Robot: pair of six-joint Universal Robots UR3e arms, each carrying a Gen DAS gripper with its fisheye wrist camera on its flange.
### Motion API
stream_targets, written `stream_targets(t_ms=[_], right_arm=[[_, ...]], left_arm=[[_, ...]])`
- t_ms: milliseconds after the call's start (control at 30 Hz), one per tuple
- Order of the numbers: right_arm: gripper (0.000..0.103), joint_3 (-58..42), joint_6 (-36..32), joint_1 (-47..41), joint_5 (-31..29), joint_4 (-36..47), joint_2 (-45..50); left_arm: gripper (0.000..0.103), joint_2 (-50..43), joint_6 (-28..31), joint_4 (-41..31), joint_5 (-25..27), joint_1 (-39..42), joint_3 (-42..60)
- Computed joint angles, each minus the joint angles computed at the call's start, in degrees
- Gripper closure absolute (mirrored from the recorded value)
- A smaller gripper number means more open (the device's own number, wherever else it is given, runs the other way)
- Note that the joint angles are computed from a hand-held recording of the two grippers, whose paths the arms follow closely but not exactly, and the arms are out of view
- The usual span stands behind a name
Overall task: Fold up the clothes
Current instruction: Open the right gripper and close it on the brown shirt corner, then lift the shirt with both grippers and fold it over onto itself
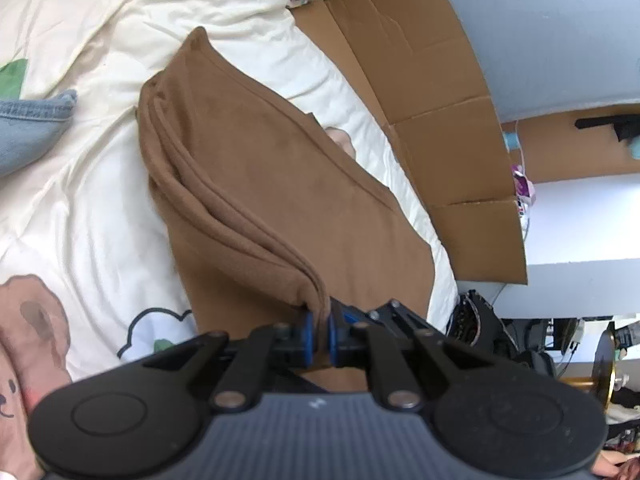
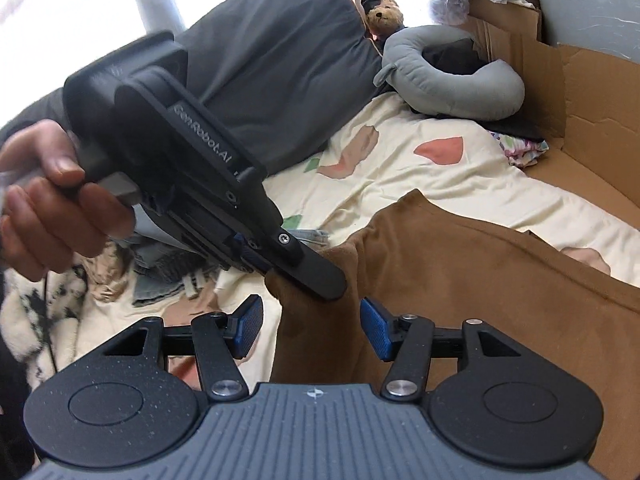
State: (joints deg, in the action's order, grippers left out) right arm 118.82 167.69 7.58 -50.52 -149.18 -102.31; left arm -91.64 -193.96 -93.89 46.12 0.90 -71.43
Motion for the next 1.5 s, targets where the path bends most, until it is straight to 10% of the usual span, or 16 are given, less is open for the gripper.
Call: stream_targets(t_ms=[167,400,533,900,1267,1500], right_arm=[[0.047,-2.2,1.02,3.7,-4.41,-2.4,4.08],[0.094,-5.52,3.74,6.02,-7.97,-3.64,9.04],[0.095,-4.98,3.92,4.79,-6.51,-3.84,8.86],[0.096,-3.68,3.62,2.8,-3.61,-3.28,6.83],[0.096,-1.74,1.22,0.19,1.56,-3.38,5.44],[0.096,0.04,0.29,-2.08,3.88,-3.26,4.49]], left_arm=[[0.095,-0.66,-0.58,-0.13,0.14,-0.44,0.92],[0.071,1.98,-1.8,1.9,-3.07,1.69,-0.98],[0.038,2.89,-2.83,4.17,-2.91,4.06,-0.46],[0.021,-3.19,-4.25,10.23,9.46,2.83,-1.04],[0.025,-11.9,-2.67,16.92,12.33,3.45,-3.14],[0.047,-16.39,-3.05,19.41,13.26,3.37,-0.93]])
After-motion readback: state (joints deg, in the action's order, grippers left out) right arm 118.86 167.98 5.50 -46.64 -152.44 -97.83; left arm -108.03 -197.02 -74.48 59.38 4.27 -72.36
